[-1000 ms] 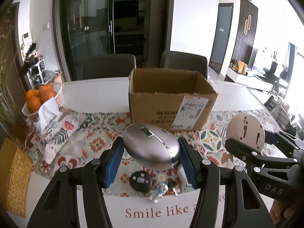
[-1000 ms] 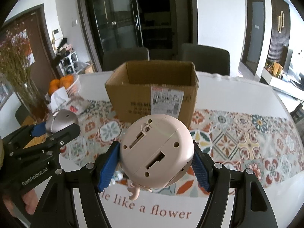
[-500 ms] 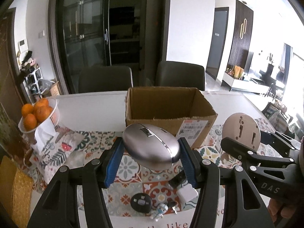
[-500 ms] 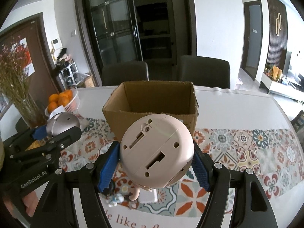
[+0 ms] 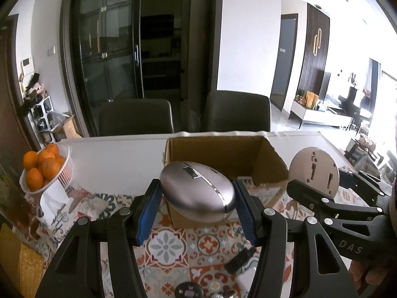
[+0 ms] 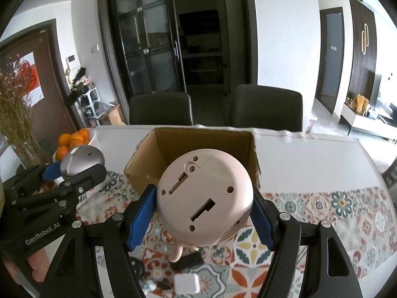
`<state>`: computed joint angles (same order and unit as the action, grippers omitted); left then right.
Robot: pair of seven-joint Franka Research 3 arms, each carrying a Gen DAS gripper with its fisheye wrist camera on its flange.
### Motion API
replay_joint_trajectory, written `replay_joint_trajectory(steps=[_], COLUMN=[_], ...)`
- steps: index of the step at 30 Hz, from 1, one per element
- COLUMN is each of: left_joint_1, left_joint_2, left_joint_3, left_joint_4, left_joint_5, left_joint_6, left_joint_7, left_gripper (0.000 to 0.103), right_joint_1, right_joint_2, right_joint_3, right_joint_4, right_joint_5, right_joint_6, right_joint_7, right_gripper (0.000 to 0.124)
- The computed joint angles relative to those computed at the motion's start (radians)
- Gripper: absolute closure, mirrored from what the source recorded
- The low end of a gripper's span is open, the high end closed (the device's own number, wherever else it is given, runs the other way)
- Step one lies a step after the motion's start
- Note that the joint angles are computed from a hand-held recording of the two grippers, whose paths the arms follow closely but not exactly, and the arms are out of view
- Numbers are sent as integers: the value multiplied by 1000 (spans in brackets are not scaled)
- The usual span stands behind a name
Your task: Organize rigid objects
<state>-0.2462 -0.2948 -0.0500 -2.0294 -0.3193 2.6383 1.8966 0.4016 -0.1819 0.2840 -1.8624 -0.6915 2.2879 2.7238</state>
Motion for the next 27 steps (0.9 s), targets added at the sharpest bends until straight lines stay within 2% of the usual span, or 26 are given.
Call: replay_joint_trajectory(steps=[6, 13, 21, 27], left_joint_1=[9, 45, 86, 106], left_joint_2=[70, 163, 257, 339], left_joint_3=[-10, -48, -94, -118], left_joint_4=[74, 182, 289, 379], left_joint_5=[-5, 19, 76, 135], left_joint_6=[6, -18, -72, -153], left_joint_7=[8, -5, -49, -80], left_gripper=[46, 46, 46, 46], right_joint_1=[-2, 9, 24, 30], right_joint_2=[46, 111, 178, 229], right_joint_3=[-17, -60, -112, -147], right_joint_4=[60, 138, 199, 239], right_joint_5=[-32, -33, 14, 88], right_joint_6=[-2, -8, -2, -1], right_joint_7=[-24, -73, -143, -215], right_gripper=[53, 53, 53, 53])
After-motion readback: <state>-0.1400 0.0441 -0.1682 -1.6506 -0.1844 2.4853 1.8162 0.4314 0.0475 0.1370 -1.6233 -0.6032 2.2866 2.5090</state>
